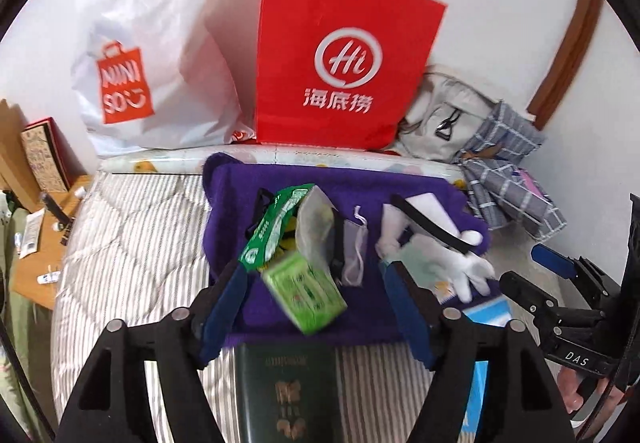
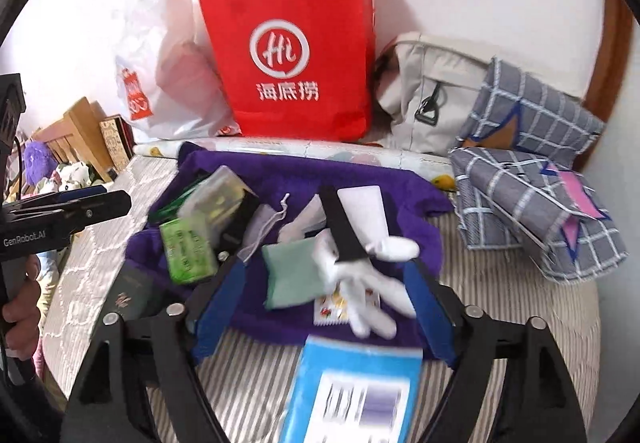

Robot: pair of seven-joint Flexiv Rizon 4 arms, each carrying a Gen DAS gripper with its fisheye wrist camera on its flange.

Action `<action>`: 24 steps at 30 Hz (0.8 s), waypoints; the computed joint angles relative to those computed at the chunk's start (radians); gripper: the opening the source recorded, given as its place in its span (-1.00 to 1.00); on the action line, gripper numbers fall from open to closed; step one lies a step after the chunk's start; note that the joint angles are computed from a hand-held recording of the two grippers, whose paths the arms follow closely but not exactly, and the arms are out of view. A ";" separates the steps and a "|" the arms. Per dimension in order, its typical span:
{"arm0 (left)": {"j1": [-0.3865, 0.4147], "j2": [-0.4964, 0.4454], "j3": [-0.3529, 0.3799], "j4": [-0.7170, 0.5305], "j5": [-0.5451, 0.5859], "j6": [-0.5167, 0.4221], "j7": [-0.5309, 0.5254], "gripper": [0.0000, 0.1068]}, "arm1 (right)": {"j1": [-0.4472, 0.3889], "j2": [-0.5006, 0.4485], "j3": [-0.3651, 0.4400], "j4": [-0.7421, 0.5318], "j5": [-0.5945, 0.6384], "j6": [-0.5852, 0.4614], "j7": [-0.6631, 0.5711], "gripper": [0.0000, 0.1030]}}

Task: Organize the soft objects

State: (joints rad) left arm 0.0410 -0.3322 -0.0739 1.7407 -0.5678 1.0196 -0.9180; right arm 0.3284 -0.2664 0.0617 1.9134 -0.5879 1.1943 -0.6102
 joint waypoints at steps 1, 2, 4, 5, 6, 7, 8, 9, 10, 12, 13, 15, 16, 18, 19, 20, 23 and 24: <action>0.002 0.027 -0.002 0.029 -0.012 0.006 0.013 0.37 | 0.006 0.021 -0.001 0.017 -0.012 -0.004 0.014 0.60; 0.001 0.054 -0.002 0.057 -0.024 0.010 0.025 0.38 | 0.012 0.045 0.000 0.034 -0.030 -0.014 0.033 0.62; -0.005 0.101 0.002 0.107 -0.053 0.013 0.043 0.38 | 0.017 0.088 0.006 0.066 -0.075 -0.039 0.074 0.67; -0.009 0.128 0.005 0.136 -0.074 0.016 0.058 0.38 | 0.019 0.113 0.010 0.083 -0.106 -0.055 0.106 0.71; -0.014 0.149 0.009 0.160 -0.092 0.019 0.070 0.38 | 0.018 0.132 0.018 0.097 -0.131 -0.069 0.137 0.72; -0.020 0.176 0.016 0.190 -0.110 0.017 0.081 0.40 | 0.014 0.155 0.028 0.113 -0.149 -0.081 0.166 0.72; -0.028 0.192 0.023 0.207 -0.119 0.016 0.084 0.41 | 0.007 0.177 0.041 0.130 -0.159 -0.087 0.192 0.72; -0.036 0.218 0.030 0.235 -0.136 0.018 0.091 0.41 | 0.002 0.198 0.056 0.146 -0.157 -0.098 0.208 0.72; -0.046 0.245 0.037 0.265 -0.157 0.023 0.102 0.41 | -0.002 0.212 0.071 0.154 -0.147 -0.115 0.211 0.72; -0.067 0.290 0.051 0.312 -0.191 0.033 0.123 0.42 | -0.007 0.242 0.098 0.175 -0.133 -0.143 0.220 0.72; -0.078 0.312 0.060 0.334 -0.196 0.039 0.127 0.46 | -0.009 0.259 0.109 0.189 -0.134 -0.147 0.229 0.72; -0.097 0.349 0.075 0.371 -0.197 0.061 0.131 0.53 | -0.012 0.287 0.130 0.213 -0.124 -0.148 0.249 0.72; -0.107 0.371 0.083 0.393 -0.196 0.078 0.131 0.56 | -0.014 0.300 0.138 0.225 -0.123 -0.145 0.257 0.72; -0.126 0.406 0.094 0.427 -0.195 0.104 0.132 0.60 | -0.018 0.336 0.158 0.254 -0.149 -0.150 0.302 0.72; -0.135 0.425 0.101 0.445 -0.194 0.116 0.133 0.65 | -0.019 0.349 0.168 0.264 -0.157 -0.157 0.316 0.73; -0.144 0.446 0.108 0.465 -0.194 0.132 0.133 0.66 | -0.017 0.367 0.181 0.276 -0.161 -0.168 0.332 0.73; -0.170 0.503 0.129 0.519 -0.191 0.171 0.139 0.76 | -0.013 0.402 0.210 0.299 -0.182 -0.196 0.370 0.84; -0.178 0.518 0.136 0.533 -0.191 0.183 0.141 0.83 | -0.012 0.418 0.223 0.309 -0.204 -0.214 0.393 0.93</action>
State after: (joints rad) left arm -0.1371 0.1863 0.0620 2.2739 -0.7585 1.2023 -0.7771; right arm 0.3160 0.1520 0.2846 2.2226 -0.7917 0.9800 -0.2176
